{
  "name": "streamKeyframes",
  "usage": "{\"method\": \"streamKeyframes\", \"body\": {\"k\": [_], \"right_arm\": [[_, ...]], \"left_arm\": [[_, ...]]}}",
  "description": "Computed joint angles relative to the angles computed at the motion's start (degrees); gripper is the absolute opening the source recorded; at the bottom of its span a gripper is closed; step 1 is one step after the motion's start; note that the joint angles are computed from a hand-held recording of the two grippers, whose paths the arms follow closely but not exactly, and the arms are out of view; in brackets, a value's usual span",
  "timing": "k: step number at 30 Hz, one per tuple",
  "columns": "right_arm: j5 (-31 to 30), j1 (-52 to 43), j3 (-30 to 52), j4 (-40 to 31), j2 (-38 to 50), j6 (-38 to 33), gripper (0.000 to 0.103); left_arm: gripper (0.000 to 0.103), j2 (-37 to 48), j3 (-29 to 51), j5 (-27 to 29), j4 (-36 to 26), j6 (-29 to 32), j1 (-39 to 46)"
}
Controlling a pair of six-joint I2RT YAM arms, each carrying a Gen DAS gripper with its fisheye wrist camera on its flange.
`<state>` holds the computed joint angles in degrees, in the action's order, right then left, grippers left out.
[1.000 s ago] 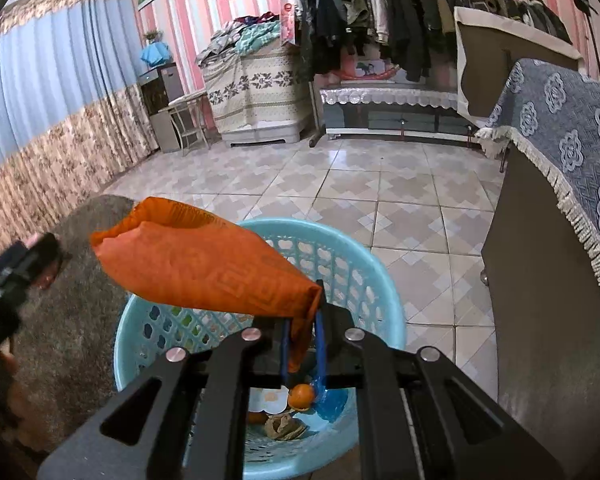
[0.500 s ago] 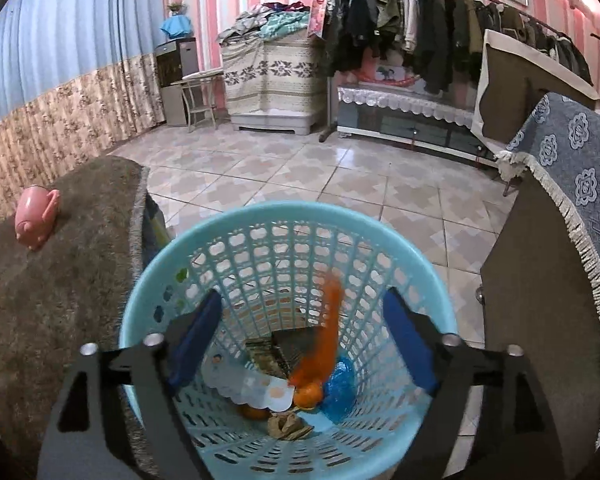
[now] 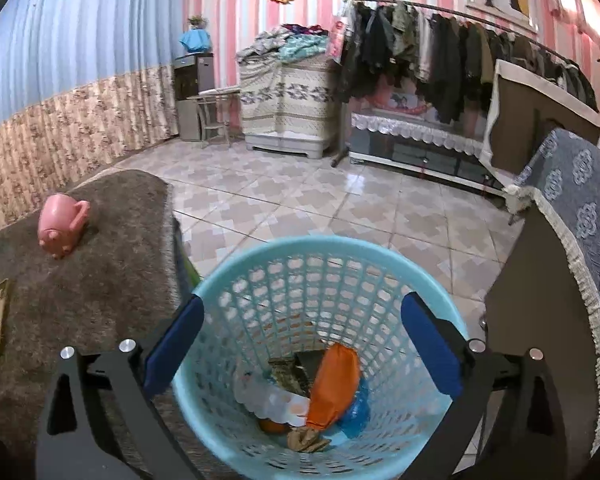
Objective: Collect trash
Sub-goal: 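Move both tools back over the rug toward the brown paper bag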
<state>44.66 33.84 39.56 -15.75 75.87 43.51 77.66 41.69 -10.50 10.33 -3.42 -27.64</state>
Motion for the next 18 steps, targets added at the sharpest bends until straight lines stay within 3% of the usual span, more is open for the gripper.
{"method": "streamKeyframes", "body": {"k": [10, 18], "right_arm": [[-2.39, 4.86, 4.66, 5.42, 4.40, -6.31, 0.097], [-3.17, 8.90, 10.28, 8.63, 10.87, -7.26, 0.097]], "left_arm": [[0.098, -11.08, -8.33, 4.95, -0.86, 4.55, 14.74], [0.098, -13.62, -10.37, 12.66, -2.76, 10.21, 30.06]]}}
